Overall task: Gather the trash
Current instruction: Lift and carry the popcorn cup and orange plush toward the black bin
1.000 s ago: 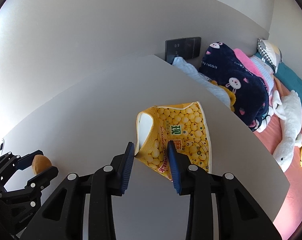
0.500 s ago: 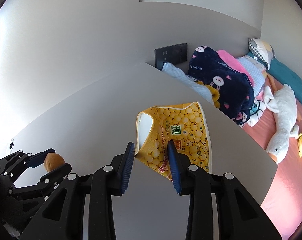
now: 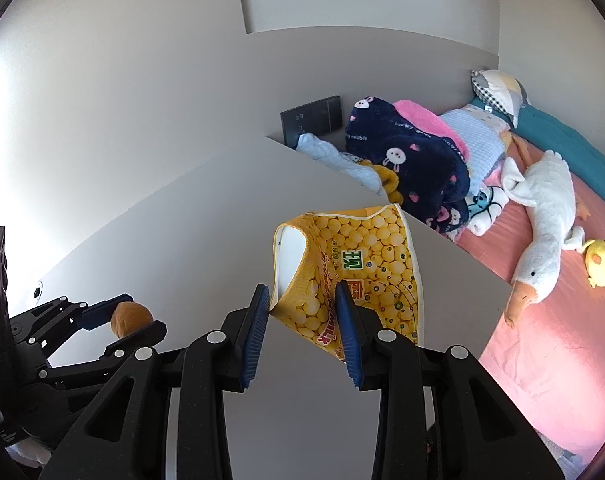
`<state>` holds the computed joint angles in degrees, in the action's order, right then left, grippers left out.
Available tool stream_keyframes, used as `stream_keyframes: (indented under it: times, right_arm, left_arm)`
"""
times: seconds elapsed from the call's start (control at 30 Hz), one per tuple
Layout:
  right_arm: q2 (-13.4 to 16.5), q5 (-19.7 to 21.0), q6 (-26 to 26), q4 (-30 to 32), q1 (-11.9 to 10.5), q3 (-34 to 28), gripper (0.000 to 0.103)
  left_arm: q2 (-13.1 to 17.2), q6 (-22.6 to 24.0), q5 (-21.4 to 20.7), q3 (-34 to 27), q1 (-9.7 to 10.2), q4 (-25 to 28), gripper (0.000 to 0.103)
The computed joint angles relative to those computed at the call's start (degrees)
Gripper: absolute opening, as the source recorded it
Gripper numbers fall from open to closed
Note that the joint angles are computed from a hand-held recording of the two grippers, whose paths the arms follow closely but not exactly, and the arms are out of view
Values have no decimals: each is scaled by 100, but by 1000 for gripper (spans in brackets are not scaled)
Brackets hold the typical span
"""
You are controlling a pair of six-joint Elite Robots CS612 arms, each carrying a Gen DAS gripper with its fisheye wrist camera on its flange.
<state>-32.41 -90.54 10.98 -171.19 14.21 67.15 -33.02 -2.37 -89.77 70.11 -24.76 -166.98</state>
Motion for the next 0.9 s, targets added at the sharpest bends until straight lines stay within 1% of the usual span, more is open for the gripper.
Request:
stream_keyframes:
  times: [0.23,0.43,0.9]
  right_arm:
    - [-335,-47,211,-411,-100,695,36]
    - [-575,-182,303,-700,-168,1185,36]
    - [-992,-485,677,-1202,-375,2091,36]
  left_arm:
    - [-77,172,-137,127,-134,-64,46]
    - [-129,349,-235,198,-266,-105,46]
    - [-215,734,-486,293,-570,-172,46]
